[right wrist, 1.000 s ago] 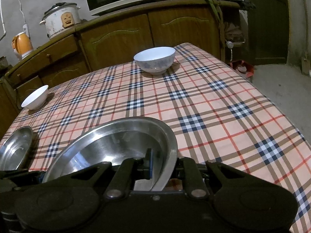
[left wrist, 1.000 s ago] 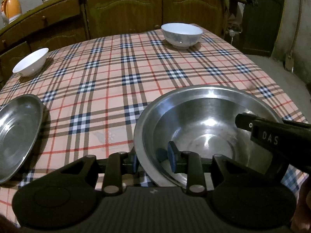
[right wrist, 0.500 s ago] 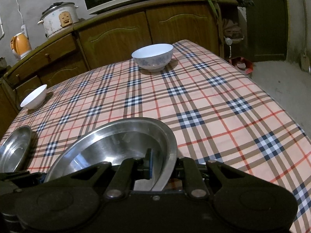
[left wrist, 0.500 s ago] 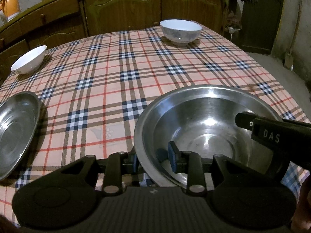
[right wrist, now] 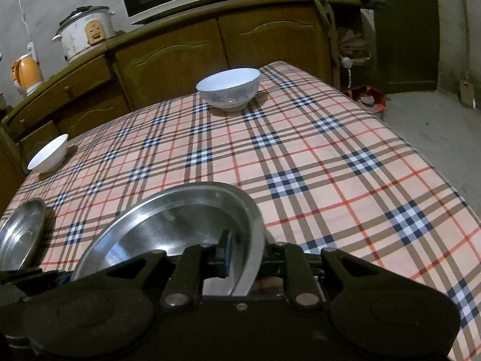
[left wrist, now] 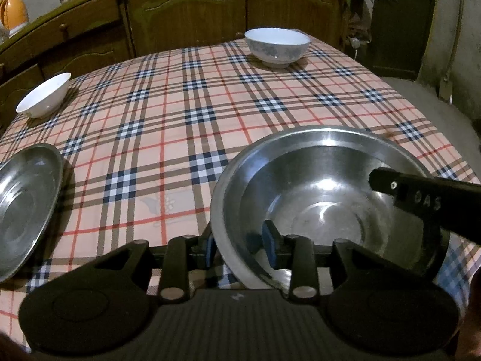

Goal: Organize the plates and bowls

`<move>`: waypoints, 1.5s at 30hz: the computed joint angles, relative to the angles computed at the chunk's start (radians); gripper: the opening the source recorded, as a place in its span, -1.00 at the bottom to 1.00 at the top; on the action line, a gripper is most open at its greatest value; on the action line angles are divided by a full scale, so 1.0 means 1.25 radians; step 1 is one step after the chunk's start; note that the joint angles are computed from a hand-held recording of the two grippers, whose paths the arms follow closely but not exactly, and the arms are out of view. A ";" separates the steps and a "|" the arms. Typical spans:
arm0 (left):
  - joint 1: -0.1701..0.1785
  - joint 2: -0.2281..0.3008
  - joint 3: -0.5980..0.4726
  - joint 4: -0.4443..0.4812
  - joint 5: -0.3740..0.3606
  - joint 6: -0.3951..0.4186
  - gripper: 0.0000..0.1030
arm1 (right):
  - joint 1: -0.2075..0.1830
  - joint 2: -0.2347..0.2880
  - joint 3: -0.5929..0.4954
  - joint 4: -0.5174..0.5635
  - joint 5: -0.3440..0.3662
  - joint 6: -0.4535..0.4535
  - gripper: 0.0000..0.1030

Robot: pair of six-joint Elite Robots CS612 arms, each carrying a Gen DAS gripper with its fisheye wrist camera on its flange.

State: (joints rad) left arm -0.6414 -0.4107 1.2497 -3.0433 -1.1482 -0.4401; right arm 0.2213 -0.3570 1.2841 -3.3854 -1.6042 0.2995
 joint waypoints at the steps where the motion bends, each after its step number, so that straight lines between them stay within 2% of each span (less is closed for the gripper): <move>1: 0.000 -0.001 0.002 -0.003 -0.002 0.002 -0.29 | -0.001 -0.001 0.002 -0.002 0.001 0.003 -0.62; 10: 0.003 -0.011 0.022 -0.036 -0.006 0.004 0.02 | -0.001 -0.012 0.018 -0.024 -0.006 0.013 -0.54; 12: 0.004 -0.013 0.026 -0.049 -0.010 0.005 0.07 | 0.000 -0.015 0.022 -0.035 -0.011 0.013 -0.43; 14: 0.004 -0.015 0.030 -0.060 -0.013 0.010 0.10 | 0.001 -0.017 0.026 -0.049 -0.025 0.013 -0.04; 15: 0.004 -0.016 0.033 -0.066 -0.012 0.012 0.10 | 0.002 -0.018 0.028 -0.059 -0.037 0.014 -0.01; 24: 0.007 -0.027 0.048 -0.091 -0.016 0.000 0.16 | 0.003 -0.030 0.044 -0.113 -0.052 0.016 -0.01; 28: 0.009 -0.035 0.058 -0.098 -0.011 -0.015 0.29 | 0.006 -0.033 0.047 -0.119 -0.035 0.008 0.00; 45: 0.020 -0.074 0.108 -0.099 0.049 -0.052 0.38 | 0.029 -0.037 0.027 -0.103 0.010 -0.050 0.11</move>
State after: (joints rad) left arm -0.6170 -0.5038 1.3850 -3.1669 -1.0870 -0.5047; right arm 0.2570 -0.4027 1.3178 -3.5148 -1.5915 0.2365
